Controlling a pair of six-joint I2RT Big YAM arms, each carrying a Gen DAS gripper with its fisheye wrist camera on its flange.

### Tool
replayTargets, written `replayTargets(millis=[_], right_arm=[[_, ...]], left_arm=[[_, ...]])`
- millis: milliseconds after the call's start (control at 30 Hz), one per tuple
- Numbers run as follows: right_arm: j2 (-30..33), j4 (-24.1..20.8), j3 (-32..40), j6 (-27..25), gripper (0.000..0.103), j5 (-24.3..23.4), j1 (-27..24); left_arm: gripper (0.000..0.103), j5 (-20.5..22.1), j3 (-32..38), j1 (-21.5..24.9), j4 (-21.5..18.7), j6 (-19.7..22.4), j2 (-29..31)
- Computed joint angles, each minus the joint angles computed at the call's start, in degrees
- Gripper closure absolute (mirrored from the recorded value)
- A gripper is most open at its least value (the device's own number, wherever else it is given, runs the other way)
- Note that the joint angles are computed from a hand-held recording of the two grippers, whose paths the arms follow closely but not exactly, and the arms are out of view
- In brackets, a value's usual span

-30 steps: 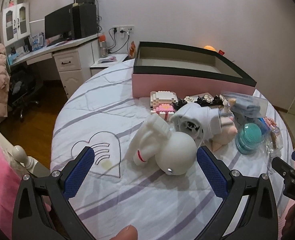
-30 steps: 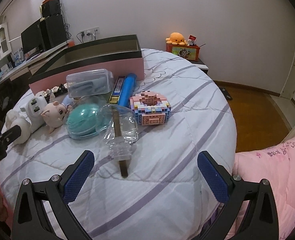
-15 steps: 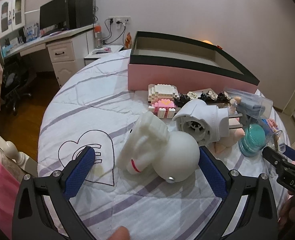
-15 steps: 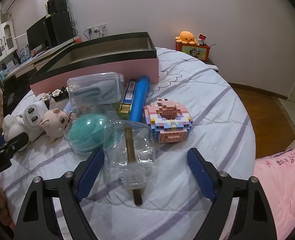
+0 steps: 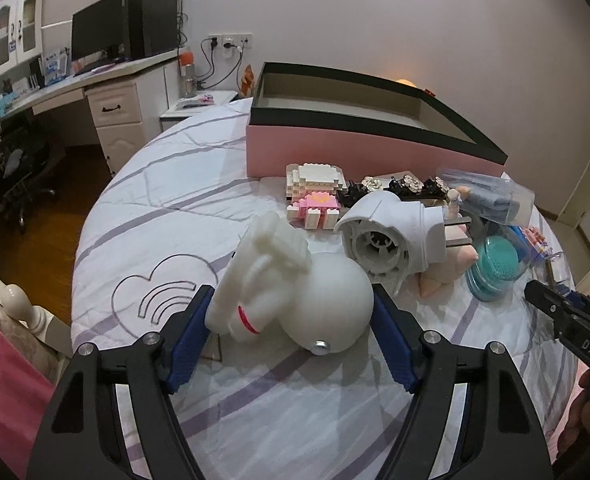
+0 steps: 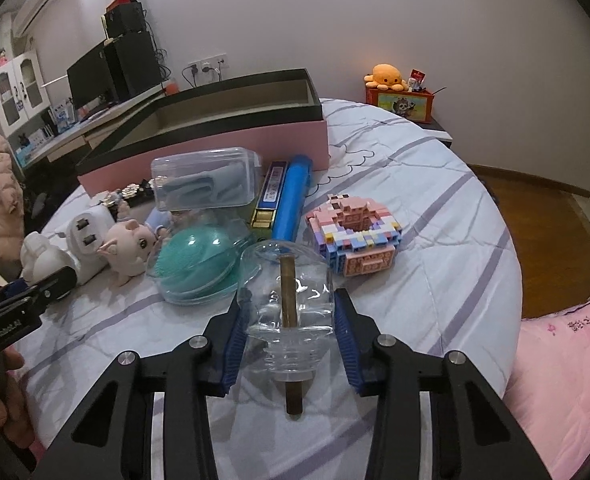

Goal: Organize rigid objects
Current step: 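Grasp the white ball-headed figure with the left tool while the right tool grasps the glass bottle, then place the white figure in the box with the left tool while the right tool places the bottle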

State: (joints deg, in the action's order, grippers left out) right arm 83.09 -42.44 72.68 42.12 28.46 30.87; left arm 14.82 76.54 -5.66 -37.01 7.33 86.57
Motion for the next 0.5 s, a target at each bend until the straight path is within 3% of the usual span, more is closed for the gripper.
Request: replayTargets(millis=[267,500], right_arm=[[-2.6,1.6,-0.2,-1.2,0.061,-1.4,1.8],[-1.5,3.4,5.0,-7.5,0.061,-2.4,2.3]], left_arm=[[0.026,0.0,-1.9,1.5,1.4,0.7,-3.0],[0.026,2.1,0.5,2.1,0.7,0.7,-4.0]])
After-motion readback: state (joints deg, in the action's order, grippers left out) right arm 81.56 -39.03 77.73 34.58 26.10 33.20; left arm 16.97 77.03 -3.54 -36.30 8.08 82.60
